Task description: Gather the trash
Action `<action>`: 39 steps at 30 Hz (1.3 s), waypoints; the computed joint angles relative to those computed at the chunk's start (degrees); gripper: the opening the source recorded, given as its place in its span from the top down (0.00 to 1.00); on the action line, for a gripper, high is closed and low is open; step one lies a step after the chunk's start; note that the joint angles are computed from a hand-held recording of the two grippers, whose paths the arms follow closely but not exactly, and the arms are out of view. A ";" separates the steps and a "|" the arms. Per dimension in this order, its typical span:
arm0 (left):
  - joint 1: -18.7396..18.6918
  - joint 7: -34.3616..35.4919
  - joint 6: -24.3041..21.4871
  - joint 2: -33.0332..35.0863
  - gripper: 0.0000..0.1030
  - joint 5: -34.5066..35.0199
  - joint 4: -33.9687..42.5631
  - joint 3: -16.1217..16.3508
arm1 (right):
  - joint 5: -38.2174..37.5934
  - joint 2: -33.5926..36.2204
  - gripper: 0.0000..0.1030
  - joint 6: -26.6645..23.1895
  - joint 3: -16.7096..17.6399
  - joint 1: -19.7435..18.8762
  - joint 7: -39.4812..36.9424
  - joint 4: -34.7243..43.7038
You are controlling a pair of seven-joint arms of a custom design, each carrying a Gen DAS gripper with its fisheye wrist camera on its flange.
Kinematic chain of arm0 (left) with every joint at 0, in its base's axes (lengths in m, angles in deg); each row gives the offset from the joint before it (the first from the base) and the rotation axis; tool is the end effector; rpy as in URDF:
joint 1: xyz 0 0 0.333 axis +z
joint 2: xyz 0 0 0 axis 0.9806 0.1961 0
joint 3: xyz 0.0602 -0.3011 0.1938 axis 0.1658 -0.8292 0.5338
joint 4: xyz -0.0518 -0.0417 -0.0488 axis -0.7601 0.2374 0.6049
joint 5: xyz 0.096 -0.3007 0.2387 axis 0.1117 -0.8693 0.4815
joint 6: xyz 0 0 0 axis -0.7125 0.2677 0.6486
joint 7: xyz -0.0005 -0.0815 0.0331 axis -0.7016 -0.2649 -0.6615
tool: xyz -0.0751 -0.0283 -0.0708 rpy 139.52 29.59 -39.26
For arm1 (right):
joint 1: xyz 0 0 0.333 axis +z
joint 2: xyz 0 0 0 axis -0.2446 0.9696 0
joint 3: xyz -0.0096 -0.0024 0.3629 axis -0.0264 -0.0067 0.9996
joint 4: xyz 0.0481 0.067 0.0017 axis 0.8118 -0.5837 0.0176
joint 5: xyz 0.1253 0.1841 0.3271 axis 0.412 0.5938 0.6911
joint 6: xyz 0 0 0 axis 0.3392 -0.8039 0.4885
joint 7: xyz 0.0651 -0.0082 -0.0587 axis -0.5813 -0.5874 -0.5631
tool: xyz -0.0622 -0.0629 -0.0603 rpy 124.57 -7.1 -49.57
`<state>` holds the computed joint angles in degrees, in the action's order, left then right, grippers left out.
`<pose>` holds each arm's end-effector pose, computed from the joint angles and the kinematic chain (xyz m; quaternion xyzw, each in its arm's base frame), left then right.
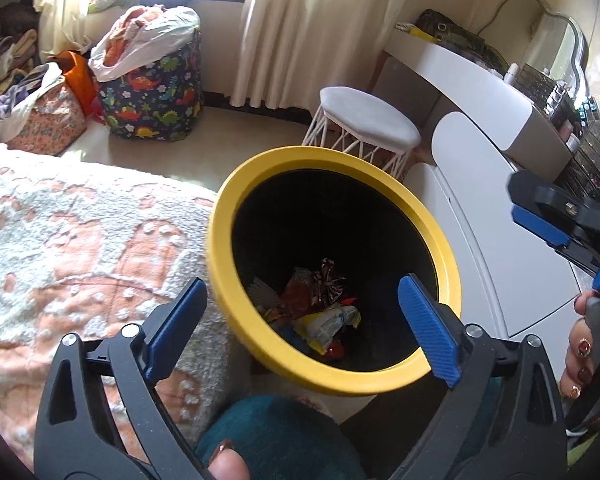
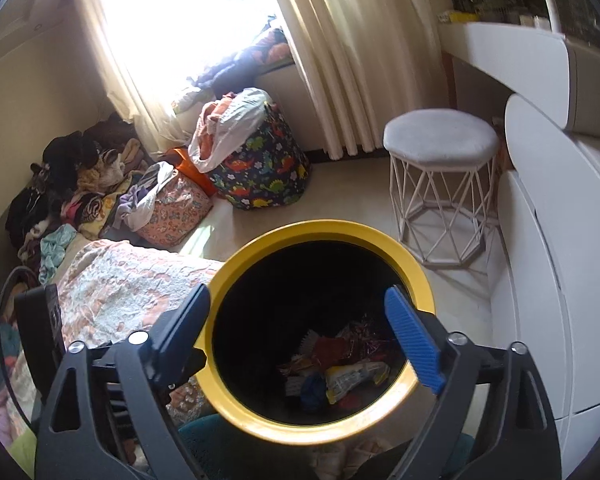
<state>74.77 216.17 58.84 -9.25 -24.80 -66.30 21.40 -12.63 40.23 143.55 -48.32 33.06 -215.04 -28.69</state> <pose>0.7722 -0.2828 0.3580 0.2951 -0.8777 0.3770 0.0180 0.6091 0.5117 0.4132 -0.3513 0.8291 -0.2796 0.3332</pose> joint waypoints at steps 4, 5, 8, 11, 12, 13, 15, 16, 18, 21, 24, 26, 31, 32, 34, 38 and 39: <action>1.48 0.30 1.92 -1.44 0.11 -1.37 -1.83 -0.23 | -2.07 0.75 0.07 -2.97 -0.73 2.24 0.97 1.75; 2.03 0.42 2.35 -1.88 0.11 -1.82 -2.45 -0.36 | -2.60 0.87 0.06 -3.35 -0.83 2.62 1.54 1.98; 3.35 0.88 4.19 -2.97 0.11 -2.96 -4.06 -0.45 | -2.99 1.82 0.06 -4.79 -0.51 3.25 1.27 3.89; 4.72 1.46 6.90 -4.14 0.11 -4.21 -5.97 -0.63 | -3.43 2.90 0.06 -6.20 -0.70 4.09 0.95 5.76; 5.34 1.82 8.14 -4.65 0.11 -4.75 -6.92 -0.77 | -3.54 3.35 0.06 -6.95 -0.84 4.46 0.86 6.56; 5.97 2.21 9.28 -5.11 0.11 -5.39 -7.81 -1.07 | -4.04 3.86 0.06 -7.58 -1.15 4.98 0.94 7.38; 7.33 3.40 12.18 -6.00 0.11 -6.98 -9.70 -1.93 | -5.28 4.70 0.06 -9.11 -1.92 6.20 1.51 8.63; 8.34 4.48 13.91 -6.51 0.11 -8.10 -10.89 -2.70 | -6.05 5.42 0.06 -10.25 -2.35 6.95 1.85 9.64; 10.19 6.82 16.57 -7.23 0.11 -10.06 -12.74 -4.19 | -7.49 6.92 0.06 -11.98 -3.09 8.18 2.43 11.73; 13.12 10.26 21.47 -8.16 0.11 -13.58 -15.49 -6.76 | -9.56 9.79 0.06 -14.84 -4.35 9.96 2.36 15.69; 15.91 13.24 24.16 -8.38 0.11 -16.18 -16.74 -9.01 | -10.38 13.31 0.06 -17.59 -5.35 11.08 -0.92 20.87; 17.95 16.27 26.86 -8.55 0.11 -18.49 -18.05 -11.38 | -11.08 14.55 0.06 -17.74 -6.24 11.66 -2.46 22.46; 21.18 20.04 29.44 -8.67 0.11 -21.12 -19.72 -14.53 | -10.72 16.57 0.06 -18.16 -7.69 12.23 -5.16 25.14; 21.56 20.73 29.97 -8.67 0.11 -21.47 -20.02 -14.98 | -10.57 16.64 0.06 -18.13 -7.86 12.29 -5.03 25.20; 22.11 21.52 30.56 -8.63 0.11 -21.80 -20.36 -15.51 | -10.59 16.47 0.06 -17.59 -8.13 12.36 -4.40 24.73; 22.79 21.94 31.00 -8.64 0.11 -22.15 -20.74 -16.26 | -10.12 17.01 0.06 -18.07 -8.27 12.43 -4.47 25.52; 22.90 22.24 31.27 -8.57 0.11 -22.21 -20.78 -16.49 | -10.17 16.92 0.06 -17.98 -8.41 12.51 -4.32 25.29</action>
